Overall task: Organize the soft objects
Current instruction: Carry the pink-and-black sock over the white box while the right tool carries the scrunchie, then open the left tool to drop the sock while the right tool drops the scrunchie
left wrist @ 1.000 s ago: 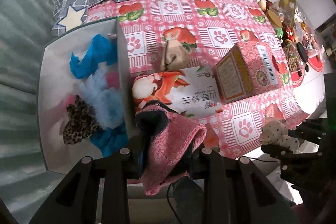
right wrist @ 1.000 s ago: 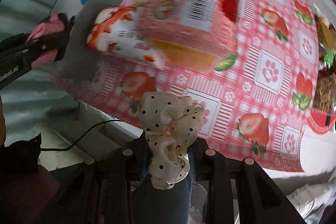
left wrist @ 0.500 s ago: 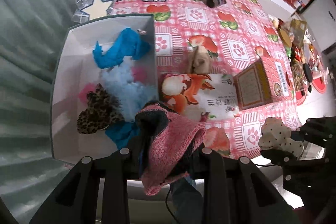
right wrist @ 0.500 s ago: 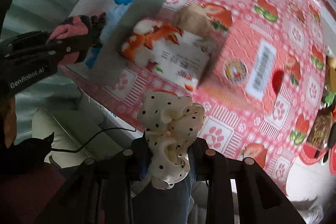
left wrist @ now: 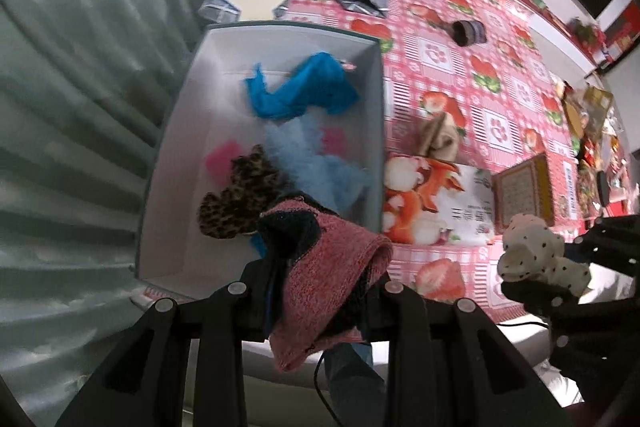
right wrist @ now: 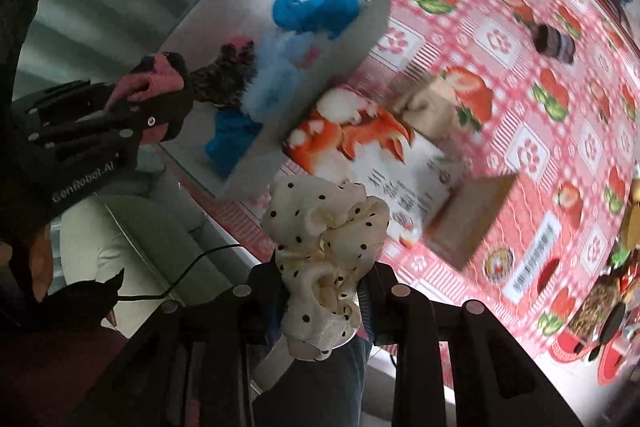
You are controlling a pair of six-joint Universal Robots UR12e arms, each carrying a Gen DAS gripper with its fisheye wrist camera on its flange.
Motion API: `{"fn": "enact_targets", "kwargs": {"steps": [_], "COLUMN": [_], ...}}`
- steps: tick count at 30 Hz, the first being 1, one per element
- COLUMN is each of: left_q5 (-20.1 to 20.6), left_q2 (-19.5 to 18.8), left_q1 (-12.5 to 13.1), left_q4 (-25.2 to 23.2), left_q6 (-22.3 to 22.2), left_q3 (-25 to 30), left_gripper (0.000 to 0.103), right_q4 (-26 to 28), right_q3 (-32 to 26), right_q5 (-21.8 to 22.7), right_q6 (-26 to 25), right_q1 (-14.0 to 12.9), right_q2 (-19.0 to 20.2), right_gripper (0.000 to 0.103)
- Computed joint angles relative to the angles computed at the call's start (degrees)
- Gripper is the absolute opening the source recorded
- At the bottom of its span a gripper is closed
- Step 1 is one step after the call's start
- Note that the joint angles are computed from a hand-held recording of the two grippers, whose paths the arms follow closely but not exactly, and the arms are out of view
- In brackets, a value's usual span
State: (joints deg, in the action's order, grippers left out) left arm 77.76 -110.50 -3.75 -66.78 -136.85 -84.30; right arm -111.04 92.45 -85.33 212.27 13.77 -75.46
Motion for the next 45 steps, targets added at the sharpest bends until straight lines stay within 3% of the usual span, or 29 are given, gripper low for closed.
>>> {"fn": "enact_targets", "kwargs": {"steps": [20, 45], "left_q5": [3.2, 4.4], "left_q2": [-2.4, -3.7], "left_q1": [1.7, 1.3], "left_q4": [0.8, 0.7], "left_q6": [-7.5, -9.1], "left_q3": [2.4, 3.5], "left_gripper": [0.033, 0.034], "right_q4": [-1.1, -0.9], "right_q3": [-6.9, -11.1], "right_q5": [3.5, 7.1], "right_q6": [-4.3, -5.0], "right_q1": [-1.0, -1.9], "right_q2": [5.5, 9.2], "right_gripper": [0.031, 0.032]}}
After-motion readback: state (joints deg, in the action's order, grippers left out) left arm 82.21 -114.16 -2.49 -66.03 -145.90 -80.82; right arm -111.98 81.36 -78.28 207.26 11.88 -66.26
